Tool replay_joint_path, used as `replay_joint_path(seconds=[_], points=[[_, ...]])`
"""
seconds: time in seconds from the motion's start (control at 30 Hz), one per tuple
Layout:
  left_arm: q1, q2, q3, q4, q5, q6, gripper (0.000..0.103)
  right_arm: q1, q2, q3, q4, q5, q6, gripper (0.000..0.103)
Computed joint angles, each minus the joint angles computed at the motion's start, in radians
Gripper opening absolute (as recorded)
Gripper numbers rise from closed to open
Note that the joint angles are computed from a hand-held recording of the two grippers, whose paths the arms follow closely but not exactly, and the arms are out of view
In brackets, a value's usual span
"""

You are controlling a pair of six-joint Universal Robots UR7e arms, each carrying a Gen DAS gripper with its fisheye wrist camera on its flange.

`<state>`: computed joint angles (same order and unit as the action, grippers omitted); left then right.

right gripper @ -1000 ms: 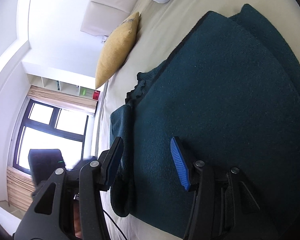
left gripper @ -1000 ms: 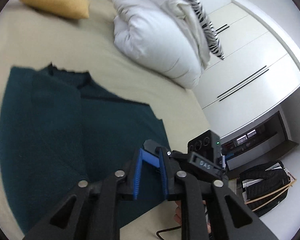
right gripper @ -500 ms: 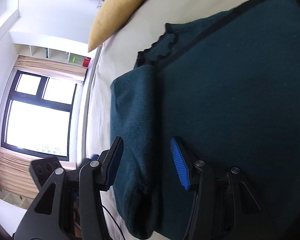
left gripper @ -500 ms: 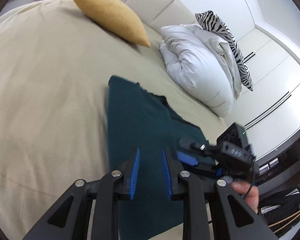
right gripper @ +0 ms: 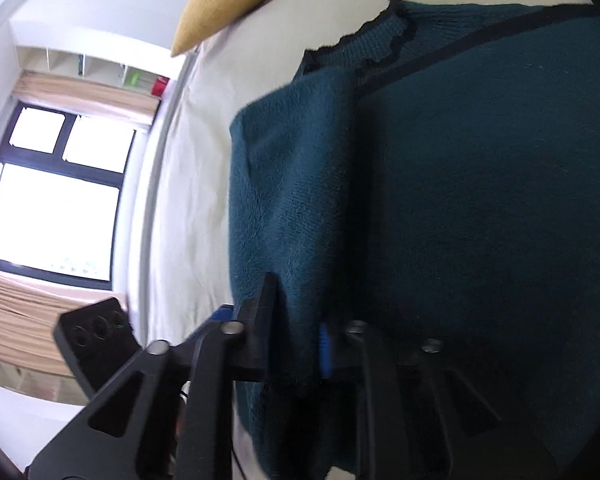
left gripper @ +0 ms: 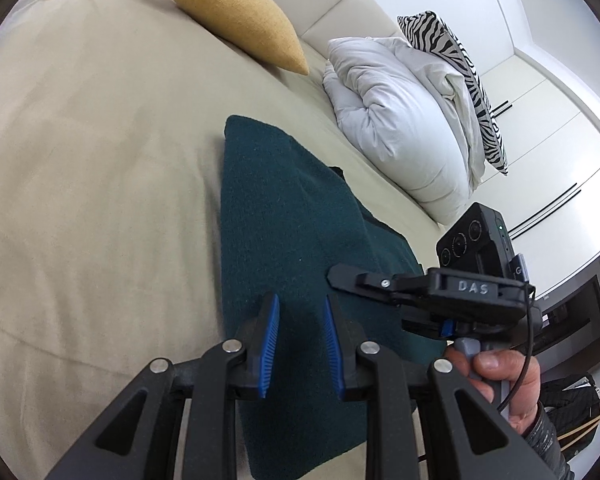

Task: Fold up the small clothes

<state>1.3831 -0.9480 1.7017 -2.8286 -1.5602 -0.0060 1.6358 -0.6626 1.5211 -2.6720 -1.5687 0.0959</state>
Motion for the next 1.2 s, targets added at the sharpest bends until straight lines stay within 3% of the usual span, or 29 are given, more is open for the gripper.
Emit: replay_joint_path(seconds=[0.17,0.33,0.43,0.7,0.77,0.9,1.1,1.2], points=[[-0.006,-0.016,0.010,0.005,-0.007,0.007,0.023,0.002,-0.035,0.032,-0.038,-0.006,-0.025,0.011],[-0.030,-0.026,0.020,0.008,-0.015,0.017,0.037,-0.012,-0.120,0.085,-0.062,-0.024,-0.064,0.011],[-0.054,-0.022,0.022,0.009,-0.020,0.030,0.038,-0.032,-0.182,0.120,-0.073,-0.038,-0.083,0.011],[-0.123,0.020,-0.004,0.050,0.010,0.084,0.042,-0.110,-0.341,0.204,-0.071,-0.157,-0.135,0.011],[-0.135,0.035,-0.014,0.067,0.021,0.090,0.042,-0.142,-0.361,0.225,-0.079,-0.181,-0.129,0.011],[-0.158,0.060,-0.025,0.101,0.043,0.108,0.042,-0.190,-0.397,0.279,-0.130,-0.156,-0.127,0.011],[-0.185,0.088,-0.046,0.113,0.064,0.125,0.042,-0.173,-0.433,0.299,-0.141,-0.187,-0.166,0.011],[-0.198,0.102,-0.059,0.105,0.069,0.140,0.047,-0.175,-0.433,0.301,-0.144,-0.210,-0.170,0.011]])
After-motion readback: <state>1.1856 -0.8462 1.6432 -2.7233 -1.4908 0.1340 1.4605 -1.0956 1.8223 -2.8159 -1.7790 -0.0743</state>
